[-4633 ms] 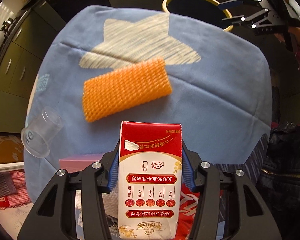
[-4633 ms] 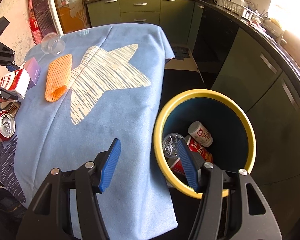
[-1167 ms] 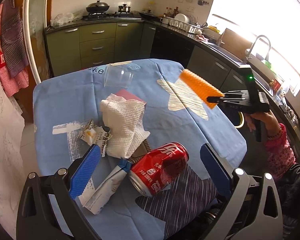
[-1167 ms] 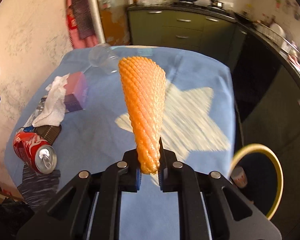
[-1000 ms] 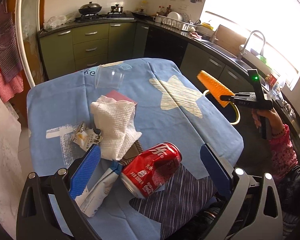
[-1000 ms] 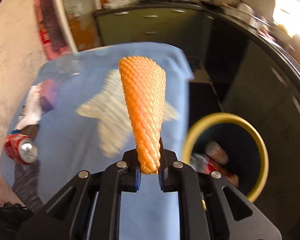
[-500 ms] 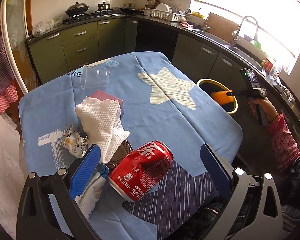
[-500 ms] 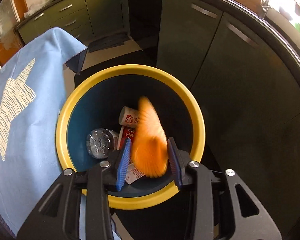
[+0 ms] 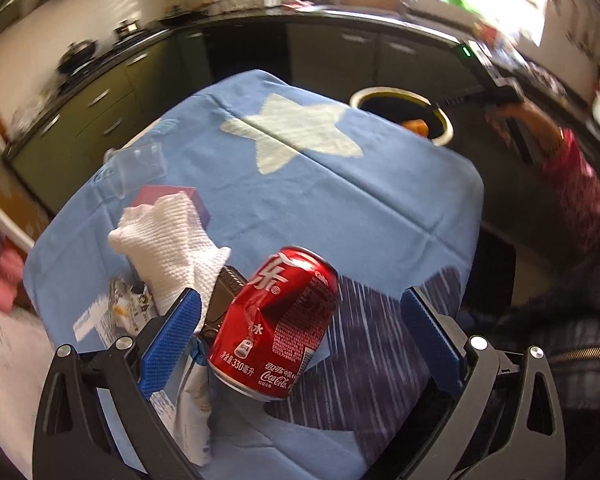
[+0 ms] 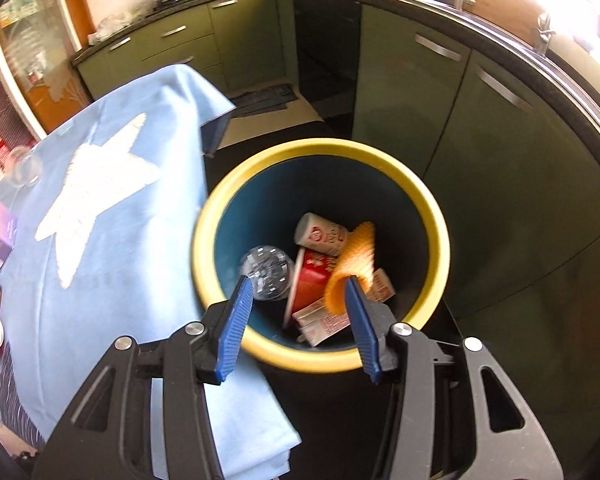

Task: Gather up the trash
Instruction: 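Grasp the red Coke can with the left gripper and lift it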

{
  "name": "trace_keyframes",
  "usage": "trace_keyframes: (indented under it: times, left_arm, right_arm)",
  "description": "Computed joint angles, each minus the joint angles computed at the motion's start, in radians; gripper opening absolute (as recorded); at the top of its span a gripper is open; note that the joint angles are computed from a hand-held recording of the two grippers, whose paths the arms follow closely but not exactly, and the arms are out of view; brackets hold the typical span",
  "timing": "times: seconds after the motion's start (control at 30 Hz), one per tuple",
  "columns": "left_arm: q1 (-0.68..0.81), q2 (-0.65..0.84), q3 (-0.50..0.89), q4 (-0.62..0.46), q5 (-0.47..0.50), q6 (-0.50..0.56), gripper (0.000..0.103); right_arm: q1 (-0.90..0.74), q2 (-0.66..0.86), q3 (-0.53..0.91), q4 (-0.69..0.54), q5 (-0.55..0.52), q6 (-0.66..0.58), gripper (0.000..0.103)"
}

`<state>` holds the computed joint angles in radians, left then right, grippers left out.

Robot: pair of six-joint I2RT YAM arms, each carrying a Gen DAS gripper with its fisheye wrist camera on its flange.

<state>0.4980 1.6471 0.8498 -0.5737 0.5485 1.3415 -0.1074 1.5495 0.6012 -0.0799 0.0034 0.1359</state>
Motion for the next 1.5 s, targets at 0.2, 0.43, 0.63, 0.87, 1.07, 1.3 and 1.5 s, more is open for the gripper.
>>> trace_keyframes:
  times: [0.2,0.43,0.63,0.87,1.07,1.3,1.5]
  left_arm:
    - [-0.074,0.126,0.077,-0.035,-0.095,0.105,0.098]
    - [-0.122,0.288,0.233,-0.116,-0.179,0.107,0.098]
    - [-0.141,0.367,0.303,-0.152,-0.225,0.101,0.098]
    - [-0.149,0.372,0.298,-0.157,-0.239,0.103,0.092]
    - [-0.136,0.315,0.235,-0.155,-0.227,0.135,0.091]
    - [-0.115,0.236,0.181,-0.181,-0.197,0.17,0.09]
    - [-0.141,0.227,0.146,-0.152,-0.216,0.156,0.07]
  right_arm:
    - [0.066,-0.004,-0.011,0.01,0.008,0.032,0.049]
    - [0.104,0.029,-0.013,0.027,0.008,0.055,0.05]
    - [0.093,0.065,-0.006,0.042,-0.004,0.048,0.05]
    - [0.105,0.096,0.008,0.049,-0.013,0.045,0.05]
    - [0.113,0.101,0.008,0.054,-0.019,0.041,0.05]
    - [0.12,0.101,0.009,0.054,-0.024,0.038,0.05]
    - [0.131,0.116,0.009,0.065,-0.03,0.034,0.05]
